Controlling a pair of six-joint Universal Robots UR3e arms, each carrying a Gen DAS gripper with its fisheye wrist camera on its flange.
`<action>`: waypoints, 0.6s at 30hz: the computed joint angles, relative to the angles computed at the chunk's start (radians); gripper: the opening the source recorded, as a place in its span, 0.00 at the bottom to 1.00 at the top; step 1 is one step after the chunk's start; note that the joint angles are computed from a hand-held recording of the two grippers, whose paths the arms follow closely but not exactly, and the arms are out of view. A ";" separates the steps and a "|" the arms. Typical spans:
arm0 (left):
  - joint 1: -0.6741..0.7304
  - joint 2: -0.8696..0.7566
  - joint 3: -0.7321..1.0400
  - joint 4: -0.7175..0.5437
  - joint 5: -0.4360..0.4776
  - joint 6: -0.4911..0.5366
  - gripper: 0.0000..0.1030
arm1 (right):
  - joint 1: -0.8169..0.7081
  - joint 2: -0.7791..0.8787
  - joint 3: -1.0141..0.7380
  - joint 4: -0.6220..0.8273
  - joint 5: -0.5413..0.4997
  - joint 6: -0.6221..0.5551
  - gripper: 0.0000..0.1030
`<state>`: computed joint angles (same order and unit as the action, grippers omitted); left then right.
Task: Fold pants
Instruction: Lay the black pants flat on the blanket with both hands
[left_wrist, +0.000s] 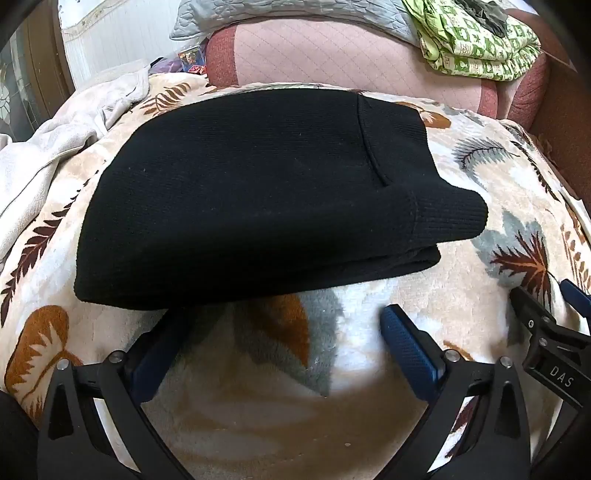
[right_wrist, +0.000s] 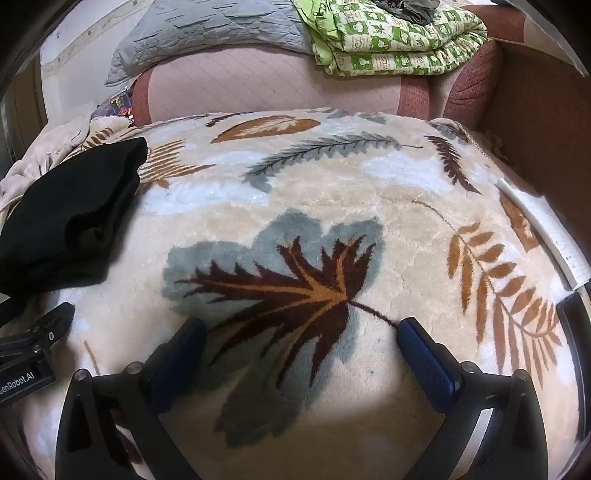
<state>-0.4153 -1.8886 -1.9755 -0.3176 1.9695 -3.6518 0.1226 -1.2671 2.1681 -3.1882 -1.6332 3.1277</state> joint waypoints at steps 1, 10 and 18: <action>0.000 0.000 0.001 0.000 0.000 0.000 1.00 | -0.003 -0.002 0.001 0.001 0.006 0.002 1.00; 0.000 -0.002 0.003 -0.002 0.001 0.000 1.00 | -0.011 -0.005 0.011 -0.006 0.021 0.004 1.00; 0.006 -0.001 0.006 -0.003 0.001 0.007 1.00 | -0.006 -0.011 0.005 0.007 0.019 0.009 1.00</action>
